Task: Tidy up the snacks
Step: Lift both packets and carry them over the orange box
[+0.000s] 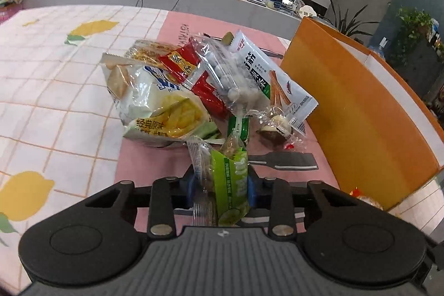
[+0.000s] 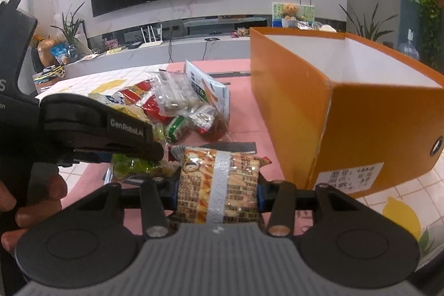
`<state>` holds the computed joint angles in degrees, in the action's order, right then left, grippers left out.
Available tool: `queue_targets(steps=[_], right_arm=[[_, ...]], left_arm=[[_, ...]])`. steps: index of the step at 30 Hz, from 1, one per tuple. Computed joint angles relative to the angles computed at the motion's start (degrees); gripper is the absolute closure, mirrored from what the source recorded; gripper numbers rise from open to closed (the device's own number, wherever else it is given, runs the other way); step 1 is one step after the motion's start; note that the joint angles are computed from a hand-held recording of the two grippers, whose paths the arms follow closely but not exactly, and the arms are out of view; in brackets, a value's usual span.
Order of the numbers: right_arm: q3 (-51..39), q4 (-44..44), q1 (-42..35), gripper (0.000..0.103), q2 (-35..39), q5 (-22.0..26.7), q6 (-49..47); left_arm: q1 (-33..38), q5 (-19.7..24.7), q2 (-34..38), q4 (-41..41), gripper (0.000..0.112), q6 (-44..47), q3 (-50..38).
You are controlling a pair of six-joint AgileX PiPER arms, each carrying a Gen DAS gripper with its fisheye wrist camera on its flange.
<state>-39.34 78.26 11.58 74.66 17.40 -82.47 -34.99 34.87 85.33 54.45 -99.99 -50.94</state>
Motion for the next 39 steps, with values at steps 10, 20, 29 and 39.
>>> queue_targets(steps=[10, 20, 29, 39], right_arm=[[2.68, 13.73, -0.74, 0.057, -5.80, 2.44, -13.65], [-0.55, 19.56, -7.38, 0.057, -9.46, 9.77, -14.07], [-35.94, -17.68, -22.42, 0.057, 3.87, 30.37, 20.65], [-50.60, -23.72, -30.13, 0.057, 19.13, 30.14, 34.60]], left_arm=[[-4.79, 5.61, -4.94, 6.00, 0.075, -7.88, 1.50], [-14.16, 18.04, -11.52, 11.60, 0.075, -10.40, -1.49], [-15.59, 14.35, -6.44, 11.69, 0.075, -3.26, -13.82], [-4.16, -0.66, 13.39, -17.03, 0.075, 28.34, -36.58]])
